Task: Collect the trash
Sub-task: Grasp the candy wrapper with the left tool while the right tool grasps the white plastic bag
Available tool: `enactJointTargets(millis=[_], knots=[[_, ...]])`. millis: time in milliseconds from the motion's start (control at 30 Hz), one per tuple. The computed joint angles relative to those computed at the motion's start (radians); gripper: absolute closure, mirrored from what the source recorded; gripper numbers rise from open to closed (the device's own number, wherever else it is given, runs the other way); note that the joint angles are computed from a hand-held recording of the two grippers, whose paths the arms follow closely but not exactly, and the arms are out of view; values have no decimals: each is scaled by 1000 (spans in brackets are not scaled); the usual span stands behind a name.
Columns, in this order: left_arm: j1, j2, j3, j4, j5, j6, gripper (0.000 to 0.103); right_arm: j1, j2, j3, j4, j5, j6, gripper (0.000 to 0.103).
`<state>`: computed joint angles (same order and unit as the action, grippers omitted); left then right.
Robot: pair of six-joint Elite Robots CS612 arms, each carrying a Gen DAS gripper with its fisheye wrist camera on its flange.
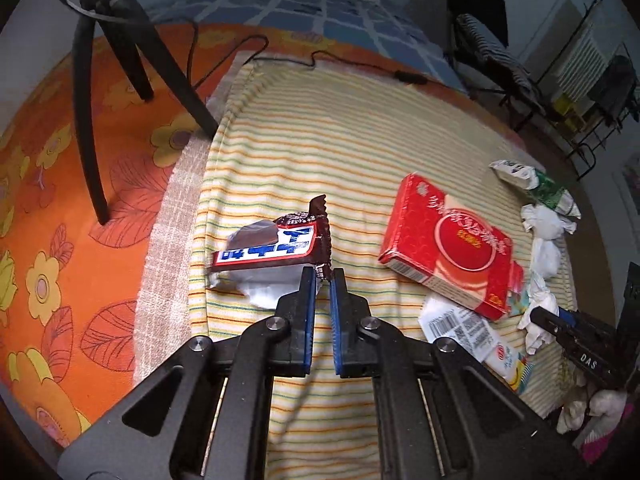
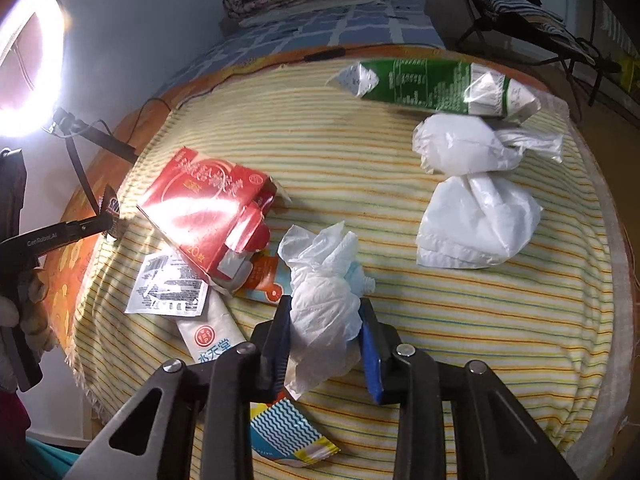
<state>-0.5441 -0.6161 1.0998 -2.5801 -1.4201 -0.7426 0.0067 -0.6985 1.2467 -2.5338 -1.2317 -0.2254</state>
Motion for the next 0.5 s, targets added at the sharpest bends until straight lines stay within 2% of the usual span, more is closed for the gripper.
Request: enactJointTargets(millis=[267,333,400,433,467,500], knots=[[-18,-45,58,-70,31,45,98,-7,-34,42,-74,25,9,72],[-28,-53,66,-70,67,75,98,-7,-44,57,-97,20,-1,72],[-42,-48,48,-23,136,122,98,-7,-51,69,-109,21,-8,72],[-47,-43,37,4,164,123,95,-8,-55,75,-107,27,-9,72],[-46,-38,24,28,165,116,86,-7,-59,80,-108,32,-12,72],[-41,-25,2,52,144,101,58,-8,-62,86,-112,33,-15,72]])
